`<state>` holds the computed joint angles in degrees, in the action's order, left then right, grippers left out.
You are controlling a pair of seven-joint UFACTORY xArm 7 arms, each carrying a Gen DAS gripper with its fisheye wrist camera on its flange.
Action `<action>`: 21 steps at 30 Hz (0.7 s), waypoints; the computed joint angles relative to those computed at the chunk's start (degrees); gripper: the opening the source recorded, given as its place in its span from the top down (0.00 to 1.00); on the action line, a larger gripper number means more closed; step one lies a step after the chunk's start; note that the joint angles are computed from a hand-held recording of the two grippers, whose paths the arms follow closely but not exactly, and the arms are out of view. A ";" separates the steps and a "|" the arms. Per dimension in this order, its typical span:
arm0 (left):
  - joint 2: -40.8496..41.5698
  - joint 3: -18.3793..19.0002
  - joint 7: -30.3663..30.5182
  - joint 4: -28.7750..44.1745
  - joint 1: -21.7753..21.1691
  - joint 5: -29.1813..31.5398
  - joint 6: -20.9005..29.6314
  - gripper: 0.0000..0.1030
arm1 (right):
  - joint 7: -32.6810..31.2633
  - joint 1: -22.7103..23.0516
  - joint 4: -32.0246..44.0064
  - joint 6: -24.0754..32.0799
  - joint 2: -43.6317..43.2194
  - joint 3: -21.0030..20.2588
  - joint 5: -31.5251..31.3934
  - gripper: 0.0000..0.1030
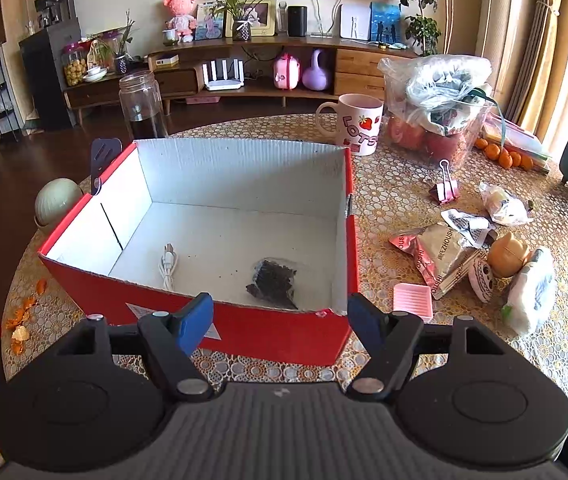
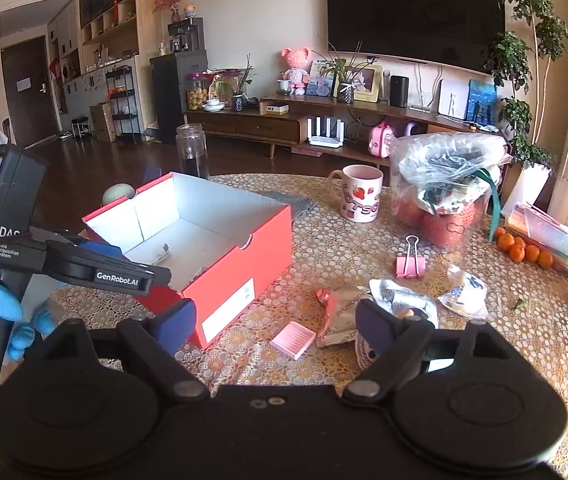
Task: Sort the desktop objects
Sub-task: 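Withdraw both grippers from the shoebox back toward the table items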
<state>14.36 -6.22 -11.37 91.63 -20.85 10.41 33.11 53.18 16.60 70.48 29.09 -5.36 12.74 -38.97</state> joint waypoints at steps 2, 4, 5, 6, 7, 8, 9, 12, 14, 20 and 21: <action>-1.42 -0.24 -0.49 -1.70 -0.43 0.26 -0.60 0.29 | 1.26 -0.44 -2.48 -0.48 -2.28 -0.08 -0.44 0.15; -2.69 -0.56 -0.88 -3.24 -0.88 0.84 -1.23 0.29 | 2.16 -1.21 -4.72 -0.88 -4.35 0.27 -0.43 0.15; -3.41 -0.82 -0.88 -4.13 -0.96 0.73 -1.58 0.28 | 2.51 -1.70 -5.89 -1.07 -5.41 0.52 -0.39 0.14; -3.92 -1.16 -0.66 -4.78 -0.94 0.25 -1.89 0.28 | 2.75 -2.25 -6.78 -1.27 -6.21 0.84 -0.40 0.14; -4.61 -1.53 -0.42 -5.65 -0.97 -0.26 -2.32 0.28 | 3.13 -2.87 -7.97 -1.50 -7.24 1.17 -0.60 0.13; -5.14 -1.78 -0.41 -6.36 -1.10 -0.39 -2.72 0.28 | 3.26 -3.47 -8.93 -1.68 -8.09 1.51 -0.65 0.11; -5.61 -2.07 -0.19 -7.07 -1.18 -0.69 -3.18 0.28 | 3.43 -4.10 -9.83 -1.80 -8.88 1.88 -0.75 0.10; -6.36 -2.97 1.03 -8.22 -1.28 -2.60 -3.78 0.23 | 4.05 -6.00 -12.58 -2.46 -11.24 2.77 -0.56 0.08; -6.72 -3.54 2.35 -9.04 -1.36 -4.14 -4.76 0.20 | 4.87 -7.48 -13.92 -2.95 -12.30 3.52 -0.83 0.06; -6.26 -4.88 6.94 -10.26 -2.05 -7.74 -7.79 0.04 | 7.34 -11.31 -17.29 -3.91 -14.77 5.25 -1.84 0.03; -6.01 -5.05 7.71 -10.36 -2.16 -8.41 -8.24 0.00 | 7.54 -11.75 -17.68 -3.98 -14.94 5.35 -1.76 0.02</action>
<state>8.35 -11.27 -3.65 81.28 -23.01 2.00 24.87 60.72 4.85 52.80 25.10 -20.30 18.09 -40.73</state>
